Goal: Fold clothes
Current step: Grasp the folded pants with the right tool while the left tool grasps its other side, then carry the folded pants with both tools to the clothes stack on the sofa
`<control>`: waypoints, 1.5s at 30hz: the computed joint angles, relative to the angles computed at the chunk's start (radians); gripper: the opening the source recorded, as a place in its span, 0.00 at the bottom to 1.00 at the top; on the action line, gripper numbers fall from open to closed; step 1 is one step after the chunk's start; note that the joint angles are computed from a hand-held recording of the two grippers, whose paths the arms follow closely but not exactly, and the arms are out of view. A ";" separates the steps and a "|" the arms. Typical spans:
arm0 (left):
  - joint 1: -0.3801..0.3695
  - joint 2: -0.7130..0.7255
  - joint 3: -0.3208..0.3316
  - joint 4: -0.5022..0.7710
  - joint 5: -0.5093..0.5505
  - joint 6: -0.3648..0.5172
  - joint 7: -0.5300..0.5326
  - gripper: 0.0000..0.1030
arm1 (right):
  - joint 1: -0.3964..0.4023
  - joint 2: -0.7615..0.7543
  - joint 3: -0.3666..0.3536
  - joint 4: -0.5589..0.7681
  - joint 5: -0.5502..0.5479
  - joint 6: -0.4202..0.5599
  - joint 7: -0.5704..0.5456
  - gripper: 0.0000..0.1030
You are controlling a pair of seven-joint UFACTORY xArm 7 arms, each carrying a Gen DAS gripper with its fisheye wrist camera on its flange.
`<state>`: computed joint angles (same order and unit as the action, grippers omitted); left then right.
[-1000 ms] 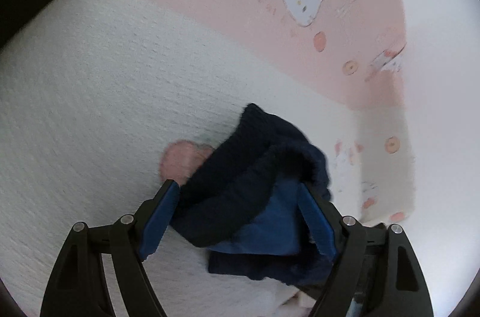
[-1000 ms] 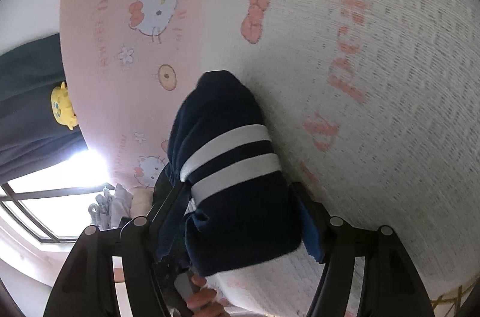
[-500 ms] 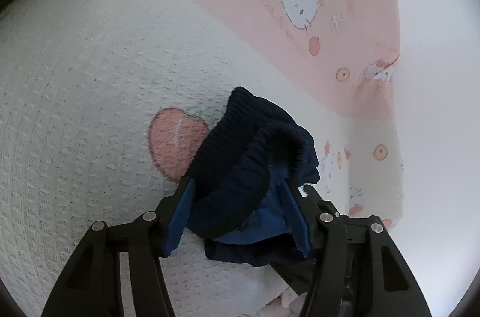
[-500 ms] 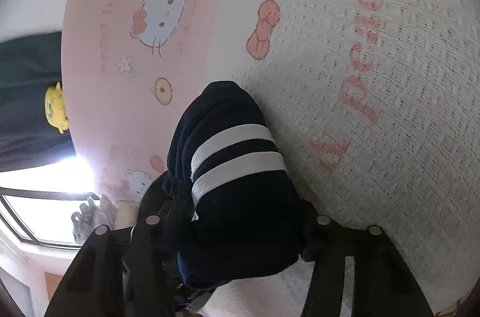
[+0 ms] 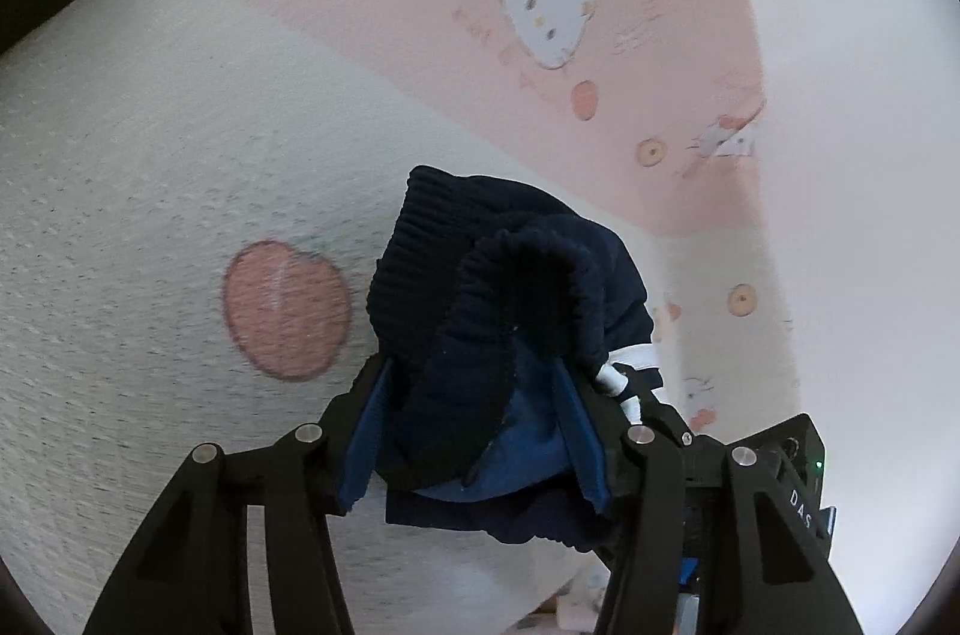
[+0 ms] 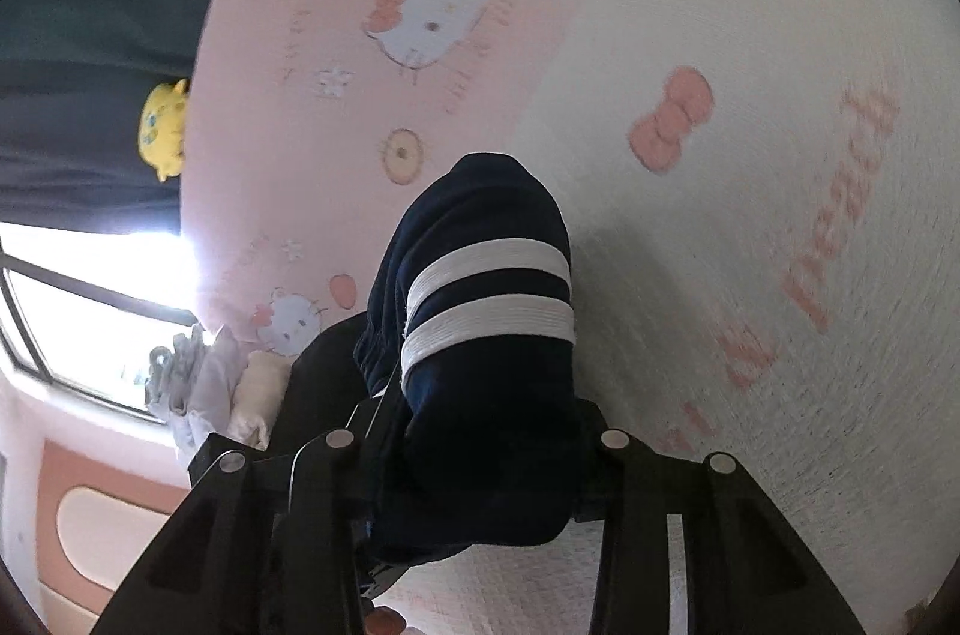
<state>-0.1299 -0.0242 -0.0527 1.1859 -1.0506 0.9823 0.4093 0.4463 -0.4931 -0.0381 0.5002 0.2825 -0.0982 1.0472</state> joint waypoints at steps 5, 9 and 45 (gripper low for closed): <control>0.006 -0.020 0.011 0.001 -0.077 0.042 0.041 0.48 | -0.111 -0.057 0.092 0.021 -0.037 0.085 0.004 0.37; 0.008 -0.029 0.020 0.014 -0.171 0.071 0.078 0.48 | -0.212 -0.103 0.181 0.073 -0.089 0.180 0.021 0.37; 0.290 0.036 0.216 0.520 -0.424 0.078 0.115 0.48 | -0.002 0.730 0.273 1.497 -0.430 0.560 -0.209 0.37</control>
<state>0.1603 0.0115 0.1635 1.7063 -1.4750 1.0607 0.5241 0.4442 0.2368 0.2351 1.9968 -0.1471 0.4619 0.8384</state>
